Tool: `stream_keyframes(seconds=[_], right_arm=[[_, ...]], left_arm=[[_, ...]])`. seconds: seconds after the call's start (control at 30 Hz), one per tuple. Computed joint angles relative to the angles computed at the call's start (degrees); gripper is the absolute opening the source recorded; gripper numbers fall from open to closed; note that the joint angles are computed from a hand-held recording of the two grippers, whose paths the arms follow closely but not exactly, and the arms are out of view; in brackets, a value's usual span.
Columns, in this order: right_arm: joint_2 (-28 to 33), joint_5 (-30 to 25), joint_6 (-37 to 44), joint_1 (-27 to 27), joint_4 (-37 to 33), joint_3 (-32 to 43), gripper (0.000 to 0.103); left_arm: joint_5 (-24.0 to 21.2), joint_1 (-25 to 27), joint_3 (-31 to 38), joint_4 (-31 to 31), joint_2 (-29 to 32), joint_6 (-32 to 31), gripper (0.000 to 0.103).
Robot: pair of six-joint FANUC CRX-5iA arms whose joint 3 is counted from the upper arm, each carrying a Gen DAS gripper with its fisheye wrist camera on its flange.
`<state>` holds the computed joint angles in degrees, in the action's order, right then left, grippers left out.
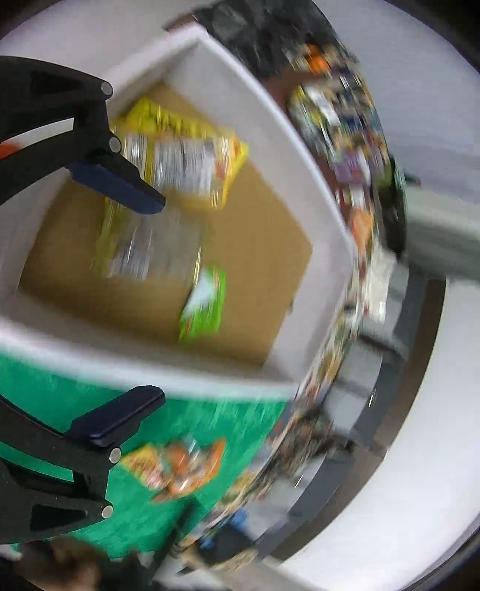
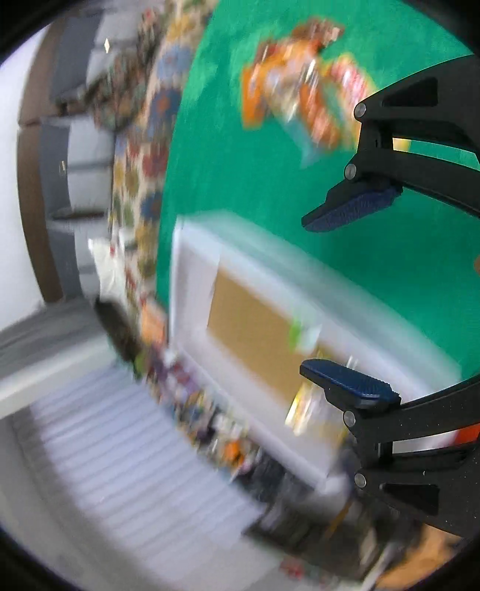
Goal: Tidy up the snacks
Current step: 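Withdraw both open tools from the box back above the bed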
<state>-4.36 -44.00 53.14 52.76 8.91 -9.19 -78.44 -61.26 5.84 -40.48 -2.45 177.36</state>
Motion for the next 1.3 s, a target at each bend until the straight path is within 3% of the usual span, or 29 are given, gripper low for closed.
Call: stream_keyframes(seconds=[0.2, 0.3, 0.4, 0.6, 0.73, 0.93, 1.3], right_arm=[[-10.6, -5.6, -10.1, -3.5, 15.5, -22.3, 0.075], [-17.9, -8.5, -14.1, -8.0, 21.0, -31.9, 0.075], [-22.6, -10.1, -15.9, -13.0, 24.5, -36.8, 0.075], [-24.5, -8.8, -15.8, -21.0, 23.2, -38.4, 0.075], [-26.0, -6.2, -17.2, -22.4, 22.1, -39.6, 0.077], [-26.7, -6.8, -17.7, -21.5, 21.2, -39.8, 0.083], [-26.4, -6.4, -17.5, -21.8, 21.1, -39.7, 0.083]], left_arm=[[11.5, 0.1, 8.0, 5.6, 9.9, -9.2, 0.102], [14.3, 1.9, 11.8, 11.0, 16.5, -14.4, 0.102], [13.3, 3.4, 16.4, 14.5, 23.6, -18.7, 0.102], [6.9, 3.7, 26.6, 12.5, 33.6, -24.9, 0.102], [5.0, 3.6, 29.3, 10.5, 36.6, -28.6, 0.102], [8.5, 4.2, 25.8, 10.0, 34.7, -26.5, 0.103], [8.8, 4.1, 25.9, 10.0, 35.1, -26.1, 0.103]])
